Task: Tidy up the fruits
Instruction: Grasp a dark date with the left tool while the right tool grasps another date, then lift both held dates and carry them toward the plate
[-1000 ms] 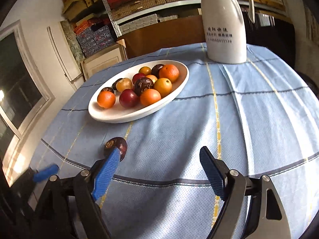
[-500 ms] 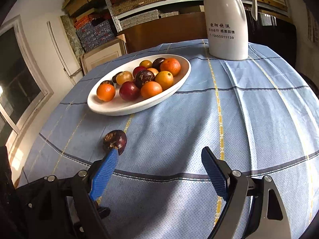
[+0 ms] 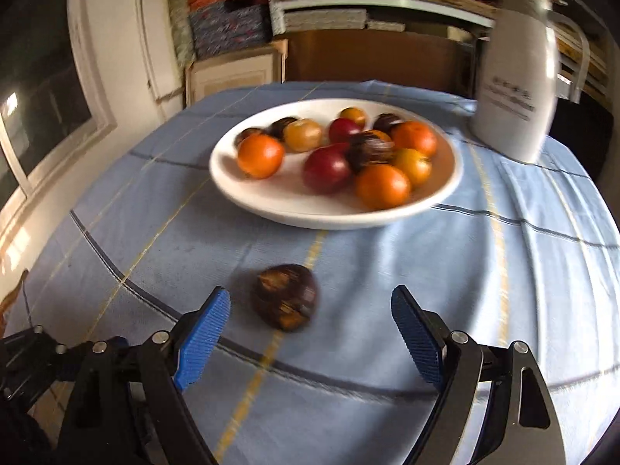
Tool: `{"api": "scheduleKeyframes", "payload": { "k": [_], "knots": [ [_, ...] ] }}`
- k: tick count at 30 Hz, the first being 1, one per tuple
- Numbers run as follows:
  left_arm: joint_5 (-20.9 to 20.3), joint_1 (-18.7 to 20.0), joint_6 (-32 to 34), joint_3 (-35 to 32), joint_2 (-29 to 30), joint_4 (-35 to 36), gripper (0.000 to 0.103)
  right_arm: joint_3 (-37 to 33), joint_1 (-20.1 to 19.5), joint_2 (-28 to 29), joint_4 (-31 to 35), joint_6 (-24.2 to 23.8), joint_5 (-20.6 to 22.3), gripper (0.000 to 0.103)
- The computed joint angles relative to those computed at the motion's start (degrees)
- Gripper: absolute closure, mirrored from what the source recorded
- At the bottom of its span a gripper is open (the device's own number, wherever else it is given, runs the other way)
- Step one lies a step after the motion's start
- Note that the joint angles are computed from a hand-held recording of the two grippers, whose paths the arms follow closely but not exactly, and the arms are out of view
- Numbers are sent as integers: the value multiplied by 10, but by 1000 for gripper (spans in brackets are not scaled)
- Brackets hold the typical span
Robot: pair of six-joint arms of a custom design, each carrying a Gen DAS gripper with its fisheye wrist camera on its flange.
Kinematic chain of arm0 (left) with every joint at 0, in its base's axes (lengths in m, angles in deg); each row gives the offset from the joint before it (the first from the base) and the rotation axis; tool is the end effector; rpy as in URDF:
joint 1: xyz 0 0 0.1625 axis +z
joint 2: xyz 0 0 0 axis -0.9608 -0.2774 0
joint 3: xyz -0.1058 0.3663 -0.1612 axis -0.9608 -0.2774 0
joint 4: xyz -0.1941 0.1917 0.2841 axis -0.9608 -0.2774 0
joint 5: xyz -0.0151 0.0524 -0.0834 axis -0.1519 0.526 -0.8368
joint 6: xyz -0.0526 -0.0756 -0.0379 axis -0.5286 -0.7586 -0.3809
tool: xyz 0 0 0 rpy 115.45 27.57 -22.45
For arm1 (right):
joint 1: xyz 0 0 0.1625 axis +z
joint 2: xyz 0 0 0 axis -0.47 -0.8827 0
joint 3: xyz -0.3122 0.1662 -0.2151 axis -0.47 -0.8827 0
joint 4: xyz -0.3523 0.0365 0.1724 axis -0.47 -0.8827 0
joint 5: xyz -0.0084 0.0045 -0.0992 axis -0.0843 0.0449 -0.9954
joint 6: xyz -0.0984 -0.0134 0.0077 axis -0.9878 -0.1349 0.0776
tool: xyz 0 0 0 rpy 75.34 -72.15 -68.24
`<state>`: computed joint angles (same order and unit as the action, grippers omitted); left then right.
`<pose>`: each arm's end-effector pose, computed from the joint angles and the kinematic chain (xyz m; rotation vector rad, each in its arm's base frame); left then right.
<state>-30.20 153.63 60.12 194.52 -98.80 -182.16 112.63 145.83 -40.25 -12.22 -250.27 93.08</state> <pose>0.0697 -0.5146 0.2647 1.3526 2.2809 -0.5079 0.3339 -0.5274 -0.1351 0.0457 -2.1849 0.9955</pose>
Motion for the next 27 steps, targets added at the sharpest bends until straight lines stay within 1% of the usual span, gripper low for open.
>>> {"api": "scheduleKeyframes", "payload": {
  "k": [3, 5, 8, 9, 12, 13, 14, 15, 19, 22, 25, 27],
  "knots": [
    [-7, 7, -14, -19, 4, 20, 63, -75, -7, 39, 60, 8, -9, 17],
    [-7, 10, -18, -27, 8, 30, 63, -104, -11, 56, 84, 12, -12, 17],
    [-7, 9, -23, -32, 14, 36, 63, -125, -14, 68, 109, 21, -14, 19],
    [-7, 10, -23, -33, 14, 39, 63, -122, -13, 67, 105, 20, -13, 23],
    [-14, 11, -17, -25, 9, 30, 63, -128, -12, 70, 108, 18, -6, 30],
    [-17, 11, -14, -22, 7, 29, 62, -125, -12, 69, 105, 16, -5, 35],
    [-19, 10, -10, -17, 4, 29, 62, -121, -11, 67, 100, 11, -1, 50],
    [-19, 8, -5, -11, 1, 26, 60, -125, -9, 70, 101, 6, 9, 60],
    [-20, 5, 5, -1, -5, 23, 58, -99, -10, 56, 84, 0, 0, 60],
    [-20, 3, 8, 2, -8, 31, 58, -60, -10, 35, 57, 3, -12, 61],
    [-13, -2, 18, 5, -10, 48, 58, -17, -8, 12, 26, 8, -17, 61],
    [-6, -6, 25, 4, -9, 74, 58, 7, -9, -1, 10, 13, -20, 61]
  ]
}}
